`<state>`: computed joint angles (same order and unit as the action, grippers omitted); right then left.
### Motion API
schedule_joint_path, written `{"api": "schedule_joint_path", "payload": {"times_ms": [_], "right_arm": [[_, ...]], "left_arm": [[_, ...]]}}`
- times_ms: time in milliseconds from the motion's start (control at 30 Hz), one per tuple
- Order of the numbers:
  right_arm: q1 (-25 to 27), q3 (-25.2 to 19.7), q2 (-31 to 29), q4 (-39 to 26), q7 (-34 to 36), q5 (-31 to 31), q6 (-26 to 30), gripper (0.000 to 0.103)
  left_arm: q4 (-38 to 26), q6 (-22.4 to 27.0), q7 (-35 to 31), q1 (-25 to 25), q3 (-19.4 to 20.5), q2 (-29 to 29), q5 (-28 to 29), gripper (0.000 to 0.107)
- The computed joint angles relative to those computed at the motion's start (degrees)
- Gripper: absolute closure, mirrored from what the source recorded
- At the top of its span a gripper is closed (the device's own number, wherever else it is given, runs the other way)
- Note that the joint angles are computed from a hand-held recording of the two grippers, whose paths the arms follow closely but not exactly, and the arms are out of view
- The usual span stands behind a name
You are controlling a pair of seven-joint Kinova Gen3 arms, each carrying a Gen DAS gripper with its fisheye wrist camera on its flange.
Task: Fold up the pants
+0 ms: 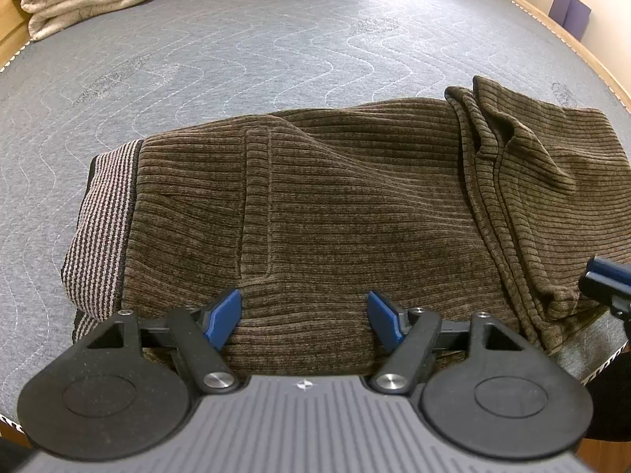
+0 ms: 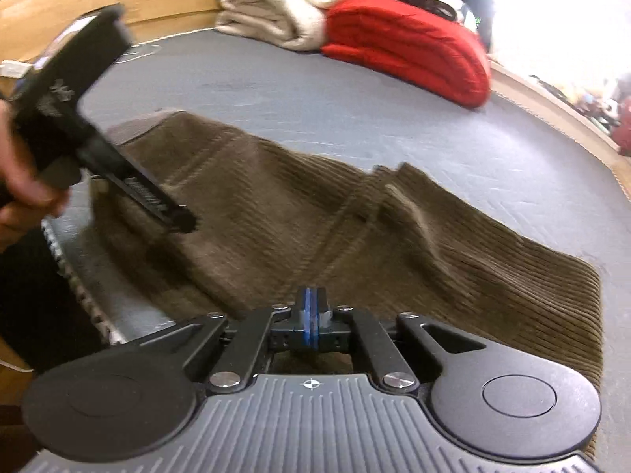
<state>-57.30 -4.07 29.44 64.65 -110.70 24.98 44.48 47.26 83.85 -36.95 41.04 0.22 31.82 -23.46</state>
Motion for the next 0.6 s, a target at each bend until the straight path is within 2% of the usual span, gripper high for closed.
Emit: {"api": "schedule_joint_path", "payload": {"times_ms": [67,100,167,200,233,267,300,400,467,533,600], "right_arm": [[-0.2,0.6,0.8,-1.2,-1.1,0.0,1.6,0.061],[-0.7,1.1,1.3,-1.8,-1.7,0.4,2.7,0.056],[-1.2,1.7,2.7,-3.4,-2.0,0.8,5.4,0.054],[-0.7,1.1,2.7,-3.3,-2.3,0.9,5.3,0.055],[-0.3,1.0,2.8,-3.4,-2.0,0.0,5.1,0.064],[0.6,0.2,2.6,-3.4,-1.3,-1.1,4.7,0.094],[1.7,-0.8,2.5,-3.5,-0.1,-2.4,4.4,0.103],[1.6,-0.6,2.1,-3.1,1.2,-2.8,4.1,0.103],[3.1,-2.0,1.0,-2.1,2.6,-5.5,2.1,0.103],[4.8,-4.7,-0.8,0.0,5.6,-6.6,-1.0,0.103],[4.4,-5.0,-0.9,-0.1,9.2,-8.2,-0.4,0.103]], "left_arm": [[0.0,0.0,0.0,0.0,0.0,0.0,0.0,0.032],[0.0,0.0,-0.1,0.0,0.0,0.0,0.0,0.032],[0.1,-0.1,-0.1,0.0,0.0,0.0,0.0,0.032],[0.1,-0.1,0.0,0.1,0.0,0.0,0.0,0.032],[0.1,-0.1,0.0,0.0,0.0,0.0,0.0,0.032],[0.2,-0.2,0.0,0.0,0.0,0.0,0.0,0.032],[0.5,-0.4,0.0,0.0,0.0,-0.2,0.0,0.032],[1.0,-0.9,0.2,-0.1,0.1,-0.5,0.1,0.032],[1.2,-0.9,0.4,-0.1,0.1,-0.6,0.1,0.032],[0.9,-0.6,0.4,0.0,0.2,-0.4,-0.1,0.032],[0.3,-0.2,0.1,0.1,0.2,0.0,-0.3,0.032]]}}
